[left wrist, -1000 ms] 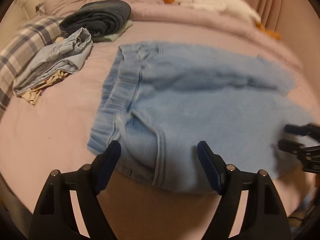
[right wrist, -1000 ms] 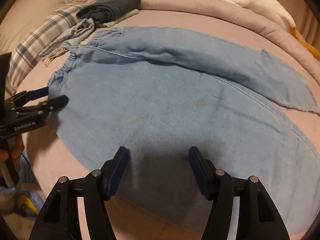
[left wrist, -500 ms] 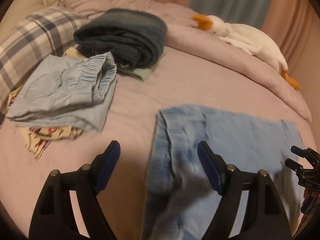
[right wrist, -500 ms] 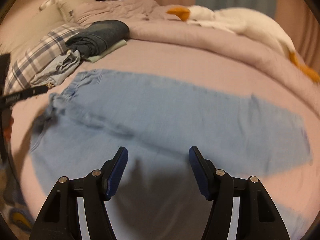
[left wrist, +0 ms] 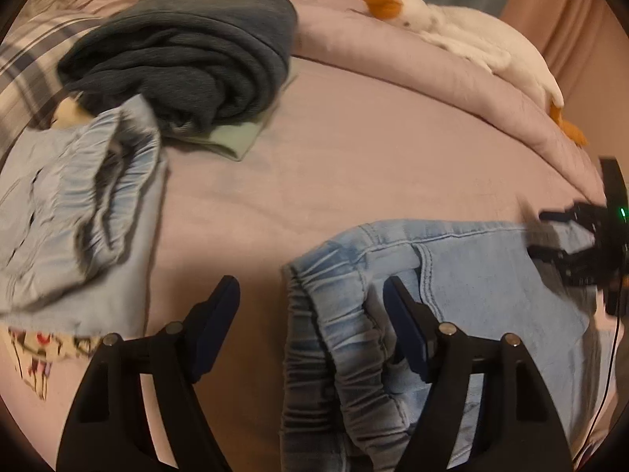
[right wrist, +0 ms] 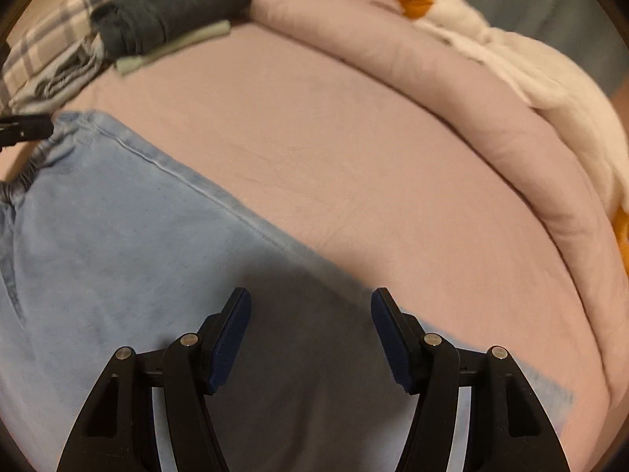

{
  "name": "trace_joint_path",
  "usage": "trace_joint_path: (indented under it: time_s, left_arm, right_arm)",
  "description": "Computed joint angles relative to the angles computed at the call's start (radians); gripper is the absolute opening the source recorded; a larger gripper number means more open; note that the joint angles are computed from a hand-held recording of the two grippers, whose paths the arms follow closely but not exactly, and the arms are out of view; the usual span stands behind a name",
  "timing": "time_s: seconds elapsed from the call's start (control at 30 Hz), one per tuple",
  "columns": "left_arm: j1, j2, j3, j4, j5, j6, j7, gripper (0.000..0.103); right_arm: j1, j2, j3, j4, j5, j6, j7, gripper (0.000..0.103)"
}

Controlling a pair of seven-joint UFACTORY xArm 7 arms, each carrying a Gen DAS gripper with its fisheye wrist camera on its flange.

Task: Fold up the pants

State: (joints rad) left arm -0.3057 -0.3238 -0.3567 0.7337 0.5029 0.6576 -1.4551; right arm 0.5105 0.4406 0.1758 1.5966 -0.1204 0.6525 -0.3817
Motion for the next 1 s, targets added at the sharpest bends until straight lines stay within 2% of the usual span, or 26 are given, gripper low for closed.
trace_joint_path:
  time_s: [0.03,0.07,0.1,0.13,0.23,0.27,0.37,0.4,0.47,0.5,0.53,0.67,0.77,0.87,1.0]
  left_arm:
    - [-0.006,0.010,0.016,-0.001,-0.017,-0.016,0.029,0.069]
    - [-0.011,0.022,0.032,-0.003,-0.040,-0.034,0.061,0.056]
    - [-0.028,0.037,0.066,-0.014,-0.095,-0.077,0.117,0.046]
    - [-0.027,0.041,0.070,-0.019,-0.111,-0.096,0.131,0.043]
    - [-0.018,0.044,0.058,-0.017,-0.110,-0.095,0.150,0.042]
    - [-0.015,0.045,0.055,-0.017,-0.111,-0.097,0.151,0.041]
    - [-0.006,0.040,0.047,-0.017,-0.108,-0.094,0.146,0.037]
    - [-0.001,0.039,0.034,-0.010,-0.091,-0.077,0.129,0.035]
    - [0.003,0.030,0.019,-0.004,-0.069,-0.058,0.103,0.033]
    - [0.007,0.022,0.005,0.000,-0.046,-0.045,0.078,0.032]
    - [0.000,0.012,0.004,0.002,-0.050,-0.035,0.076,0.031]
    - [-0.003,-0.056,-0.039,0.000,0.005,-0.001,0.026,0.030]
    - [-0.006,-0.116,-0.084,0.008,0.040,0.034,-0.001,0.031]
    - [-0.009,-0.167,-0.141,0.015,0.062,0.084,-0.040,0.031]
    - [-0.020,-0.231,-0.261,0.016,0.090,0.208,-0.143,0.036]
  right_arm:
    - [-0.007,0.023,0.010,0.041,0.009,0.035,-0.030,0.066]
    - [-0.010,0.045,0.016,0.077,0.017,0.064,-0.058,0.069]
    - [-0.009,0.072,0.018,0.121,0.022,0.100,-0.080,0.077]
    - [-0.004,0.103,0.013,0.169,0.020,0.140,-0.093,0.083]
    - [-0.023,0.172,0.023,0.291,0.098,0.275,-0.113,0.082]
    - [-0.027,0.173,0.024,0.297,0.118,0.293,-0.116,0.081]
    - [-0.041,0.120,0.032,0.210,0.157,0.253,-0.142,0.066]
    - [-0.049,0.098,0.039,0.178,0.176,0.244,-0.151,0.058]
    - [-0.049,0.068,0.039,0.137,0.183,0.228,-0.160,0.038]
    - [-0.046,0.038,0.040,0.093,0.180,0.202,-0.167,0.020]
    - [-0.036,0.008,0.034,0.047,0.162,0.166,-0.163,0.011]
    - [-0.012,-0.119,0.017,-0.149,0.085,-0.002,-0.105,0.009]
    - [-0.050,-0.263,0.043,-0.319,0.148,-0.124,-0.109,0.009]
    - [-0.080,-0.406,0.059,-0.456,0.251,-0.190,-0.182,0.009]
    - [-0.056,-0.609,0.032,-0.636,0.357,-0.246,-0.271,0.009]
